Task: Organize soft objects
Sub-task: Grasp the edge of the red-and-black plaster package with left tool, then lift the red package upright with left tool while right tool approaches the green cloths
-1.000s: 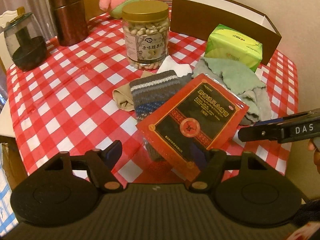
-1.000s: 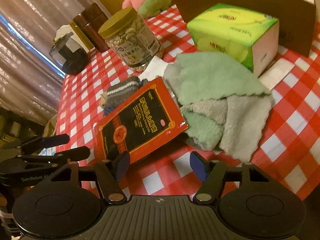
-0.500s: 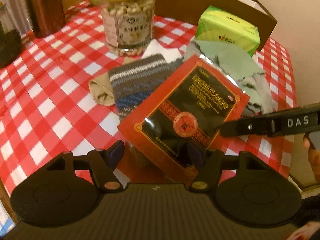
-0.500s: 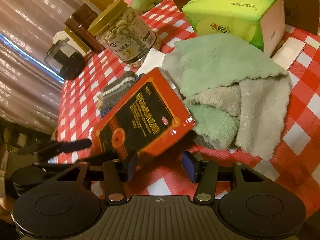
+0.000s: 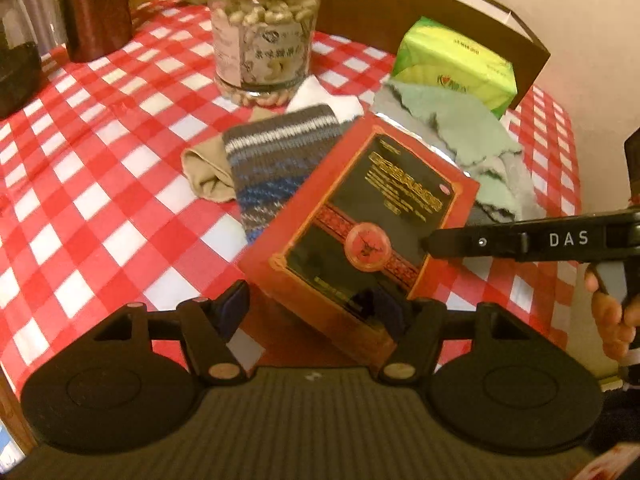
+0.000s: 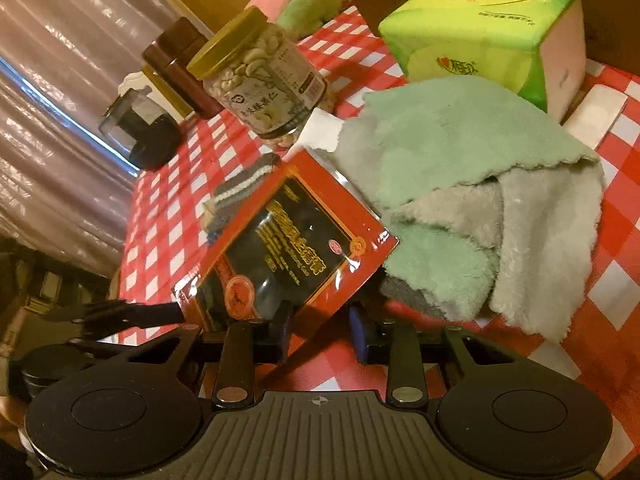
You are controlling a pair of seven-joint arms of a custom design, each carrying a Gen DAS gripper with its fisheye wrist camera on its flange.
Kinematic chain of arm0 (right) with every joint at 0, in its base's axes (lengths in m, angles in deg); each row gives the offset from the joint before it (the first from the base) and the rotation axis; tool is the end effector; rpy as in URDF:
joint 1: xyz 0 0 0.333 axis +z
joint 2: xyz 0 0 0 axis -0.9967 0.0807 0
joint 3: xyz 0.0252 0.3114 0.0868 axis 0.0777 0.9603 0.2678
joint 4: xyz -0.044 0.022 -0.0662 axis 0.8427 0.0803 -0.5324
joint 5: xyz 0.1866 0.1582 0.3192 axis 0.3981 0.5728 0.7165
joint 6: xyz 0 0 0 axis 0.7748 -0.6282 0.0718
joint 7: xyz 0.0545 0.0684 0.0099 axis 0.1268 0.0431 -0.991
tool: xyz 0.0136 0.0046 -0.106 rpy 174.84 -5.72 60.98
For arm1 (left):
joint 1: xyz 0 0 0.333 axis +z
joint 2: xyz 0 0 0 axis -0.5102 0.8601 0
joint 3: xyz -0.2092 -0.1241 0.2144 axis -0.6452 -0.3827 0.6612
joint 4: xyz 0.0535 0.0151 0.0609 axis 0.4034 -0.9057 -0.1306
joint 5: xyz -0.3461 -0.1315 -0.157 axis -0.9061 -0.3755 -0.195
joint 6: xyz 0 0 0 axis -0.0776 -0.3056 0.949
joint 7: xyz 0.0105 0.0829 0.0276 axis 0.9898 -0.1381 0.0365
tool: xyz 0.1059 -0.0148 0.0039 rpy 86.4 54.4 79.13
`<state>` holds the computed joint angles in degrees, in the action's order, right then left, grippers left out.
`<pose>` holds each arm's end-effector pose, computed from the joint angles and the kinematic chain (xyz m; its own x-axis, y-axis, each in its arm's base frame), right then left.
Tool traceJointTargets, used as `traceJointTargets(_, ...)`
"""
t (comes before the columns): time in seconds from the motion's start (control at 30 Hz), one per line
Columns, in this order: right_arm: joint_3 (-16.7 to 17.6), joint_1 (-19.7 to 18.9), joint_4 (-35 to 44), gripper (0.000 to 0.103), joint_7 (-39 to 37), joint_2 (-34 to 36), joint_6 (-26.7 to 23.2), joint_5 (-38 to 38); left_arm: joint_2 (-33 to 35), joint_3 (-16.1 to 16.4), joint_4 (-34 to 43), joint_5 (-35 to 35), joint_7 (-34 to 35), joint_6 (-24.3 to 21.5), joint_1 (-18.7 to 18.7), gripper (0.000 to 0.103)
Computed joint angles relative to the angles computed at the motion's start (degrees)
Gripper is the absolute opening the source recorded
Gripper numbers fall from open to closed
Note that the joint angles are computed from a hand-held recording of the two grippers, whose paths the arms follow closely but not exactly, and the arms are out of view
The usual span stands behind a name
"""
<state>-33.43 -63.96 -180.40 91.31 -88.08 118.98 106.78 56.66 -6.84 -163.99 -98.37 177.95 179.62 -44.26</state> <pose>0.4736 0.1307 0.4539 -0.0984 -0.8244 -0.5574 -0.7855 0.4082 -0.4652 0.5575 -0.3133 0.4772 -0.5854 -0.7982 0.1421 -0.7336 0.4469 -0.5120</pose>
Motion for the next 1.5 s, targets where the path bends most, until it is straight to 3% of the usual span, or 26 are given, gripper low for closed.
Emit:
traceJointTargets(0.13,0.5,-1.0,0.1,0.032,2.2,0.1,-0.2,-1.8,1.5,0.3,1.6,-0.1,-2.3,-0.8,0.3,0.066)
traceJointTargets(0.27,1.3,-2.6,-0.6,0.032,5.8,-0.6,-1.4,-6.0,1.4,-0.9,1.0,-6.5,-0.8,0.9,1.9,0.061)
traceJointTargets(0.7,3.6,-6.9,-1.8,0.032,15.8,-2.4,-5.0,-23.0,-2.8,-2.1,-1.4,-24.8,20.6,3.7,1.1,0.055)
traceJointTargets(0.87,2.9,-7.2,-2.4,0.032,17.5,-3.3,-6.1,-24.9,-4.7,-1.0,-1.4,-37.7,34.3,-0.5,0.9,0.055)
traceJointTargets(1.0,2.6,-7.6,-3.0,0.032,18.6,-4.3,-7.1,-25.5,-5.8,0.5,-1.6,-42.9,41.6,-4.8,0.2,0.055)
traceJointTargets(1.17,2.5,-8.8,-3.7,0.032,20.4,-6.0,-9.3,-27.0,-5.5,1.5,-1.5,-42.0,43.2,-7.5,-0.9,0.055)
traceJointTargets(1.37,2.4,-9.8,-4.5,0.032,21.6,-8.0,-11.2,-28.0,-1.8,1.4,-0.4,-27.8,28.1,-7.3,-1.5,0.055)
traceJointTargets(1.5,2.2,-9.9,-5.0,0.032,21.5,-8.7,-11.7,-28.6,-0.7,1.0,0.2,-20.0,23.2,-7.8,-0.9,0.055)
